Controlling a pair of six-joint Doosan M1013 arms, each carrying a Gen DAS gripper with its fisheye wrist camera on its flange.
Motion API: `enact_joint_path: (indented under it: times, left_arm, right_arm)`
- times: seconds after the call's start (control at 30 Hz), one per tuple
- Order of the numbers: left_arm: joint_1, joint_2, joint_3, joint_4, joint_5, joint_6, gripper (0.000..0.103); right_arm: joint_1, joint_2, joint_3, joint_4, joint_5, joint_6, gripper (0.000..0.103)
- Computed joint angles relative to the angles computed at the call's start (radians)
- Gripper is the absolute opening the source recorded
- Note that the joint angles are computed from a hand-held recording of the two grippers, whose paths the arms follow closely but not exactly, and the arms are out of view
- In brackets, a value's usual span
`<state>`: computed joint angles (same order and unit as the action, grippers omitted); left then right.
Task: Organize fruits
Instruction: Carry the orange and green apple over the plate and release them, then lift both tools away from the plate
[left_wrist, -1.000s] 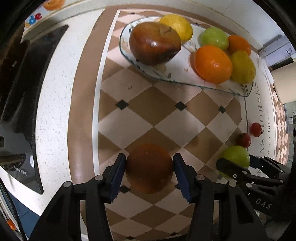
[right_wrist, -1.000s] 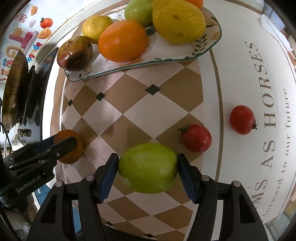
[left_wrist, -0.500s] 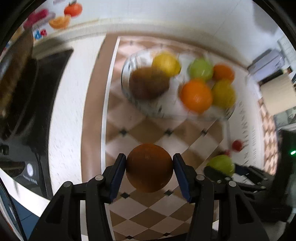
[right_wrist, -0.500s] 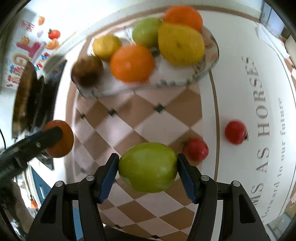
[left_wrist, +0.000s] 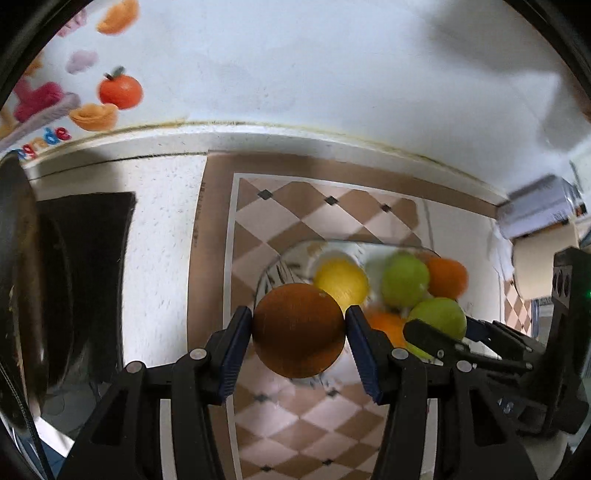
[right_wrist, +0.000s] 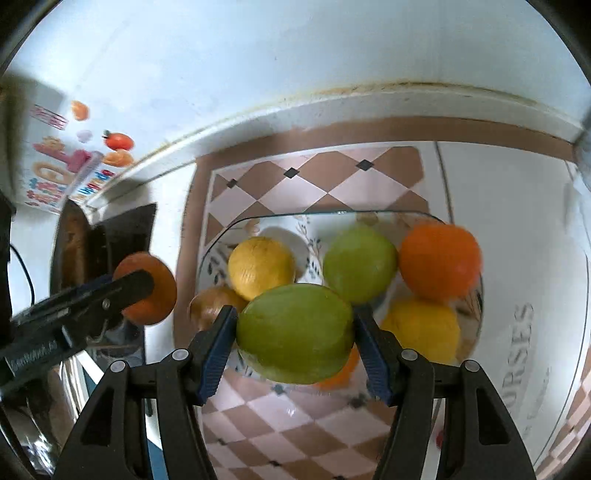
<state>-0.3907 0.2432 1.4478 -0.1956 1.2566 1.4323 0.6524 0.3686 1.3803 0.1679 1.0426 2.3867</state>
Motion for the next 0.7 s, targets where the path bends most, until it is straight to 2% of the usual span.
enact_joint_path:
  times: [0.13,0.33,0.37,0.43,0.57,0.63,0.7]
  left_arm:
    - [0.017,0.078,-0.049,-0.034,0.068,-0.001,0.050]
    - [0.011,0.125,-0.088,-0.022,0.101,-0.003,0.050]
    - [0.008,0.128,-0.092,-0.013,0.105,-0.003,0.050]
    - [0.005,0.129,-0.096,0.001,0.110,-0.003,0.050]
    - [-0.002,0.116,-0.088,0.034,0.109,-0.016,0.050]
    - [-0.004,0.097,-0.070,0.043,0.095,-0.019,0.050]
    - [-0.004,0.075,-0.051,0.048,0.080,-0.022,0.054]
  right_arm:
    - [-0.016,0.047,-0.043,0.021,0.066,-0.036,0.067]
    - [-0.007,0.078,-0.098,-0.015,0.141,-0.055,0.067]
    - [-0.007,0.079,-0.099,-0.016,0.140,-0.058,0.069]
    - [-0.009,0.081,-0.105,-0.013,0.148,-0.058,0.080]
    - [-0.013,0.063,-0.087,-0.011,0.133,-0.039,0.086]
    - [-0.011,0.057,-0.085,-0.028,0.145,-0.026,0.093]
    - [-0.004,0.041,-0.075,-0.064,0.154,-0.001,0.094]
